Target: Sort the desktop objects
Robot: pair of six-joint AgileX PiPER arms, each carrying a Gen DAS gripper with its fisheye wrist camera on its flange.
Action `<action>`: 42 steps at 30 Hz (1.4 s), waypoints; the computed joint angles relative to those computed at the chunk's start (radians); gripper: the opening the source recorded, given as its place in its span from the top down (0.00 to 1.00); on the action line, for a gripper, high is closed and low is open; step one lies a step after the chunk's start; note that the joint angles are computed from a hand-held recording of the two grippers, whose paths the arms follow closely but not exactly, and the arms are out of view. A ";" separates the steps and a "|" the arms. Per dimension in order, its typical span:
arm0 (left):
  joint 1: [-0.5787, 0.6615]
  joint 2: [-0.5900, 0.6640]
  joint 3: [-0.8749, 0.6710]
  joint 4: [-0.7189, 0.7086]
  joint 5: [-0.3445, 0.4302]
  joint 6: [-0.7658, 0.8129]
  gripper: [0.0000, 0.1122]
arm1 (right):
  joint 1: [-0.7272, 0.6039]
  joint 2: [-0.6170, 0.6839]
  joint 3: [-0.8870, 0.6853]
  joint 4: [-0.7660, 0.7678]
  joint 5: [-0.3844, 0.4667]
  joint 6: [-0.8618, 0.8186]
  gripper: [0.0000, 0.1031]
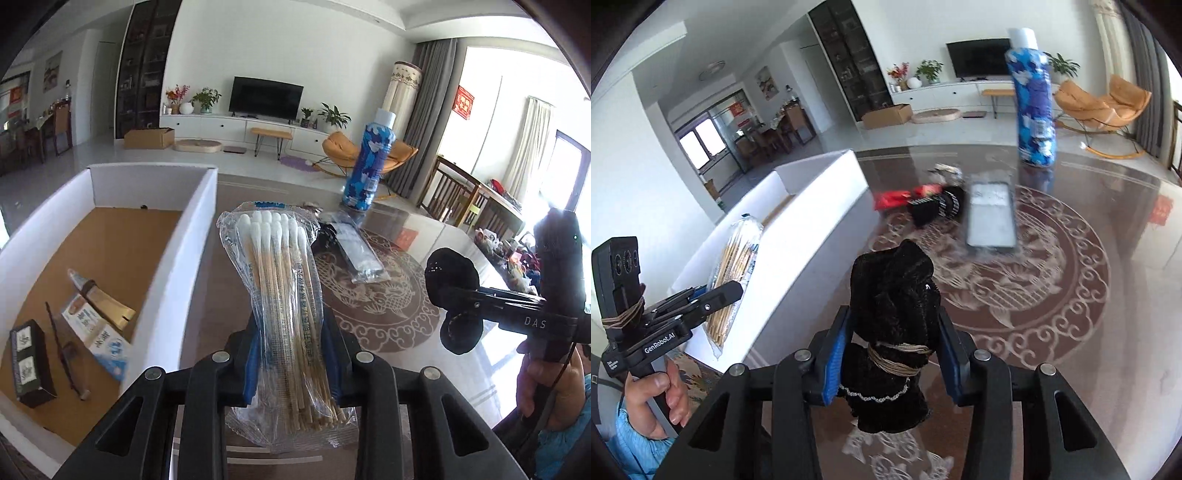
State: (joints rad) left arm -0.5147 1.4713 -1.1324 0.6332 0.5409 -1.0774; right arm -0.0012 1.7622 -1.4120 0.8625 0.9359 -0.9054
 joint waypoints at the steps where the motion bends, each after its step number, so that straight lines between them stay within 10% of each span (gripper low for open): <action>1: 0.027 -0.040 0.015 0.001 0.023 0.016 0.74 | 0.046 0.009 -0.043 0.005 0.012 0.026 0.57; 9: 0.396 -0.240 0.162 -0.138 0.086 0.260 0.74 | 0.439 0.121 -0.326 -0.007 0.005 0.187 0.57; 20: 0.704 -0.116 0.246 -0.394 0.034 0.544 0.66 | 0.757 0.413 -0.542 -0.288 -0.042 0.381 0.49; 25: 0.601 -0.093 0.246 -0.201 0.050 0.319 0.27 | 0.718 0.341 -0.402 -0.201 -0.113 0.282 0.17; 35: 0.214 -0.138 0.110 0.140 0.229 0.004 0.25 | 0.419 0.005 0.172 0.146 -0.449 -0.263 0.00; 42: -0.068 0.022 -0.110 0.074 0.217 0.079 0.12 | 0.094 0.028 0.302 -0.111 -0.551 -0.174 0.00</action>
State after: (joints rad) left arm -0.5831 1.4929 -1.2420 0.7071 0.7579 -0.9981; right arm 0.0928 1.7899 -1.1098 0.7515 0.3849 -1.0799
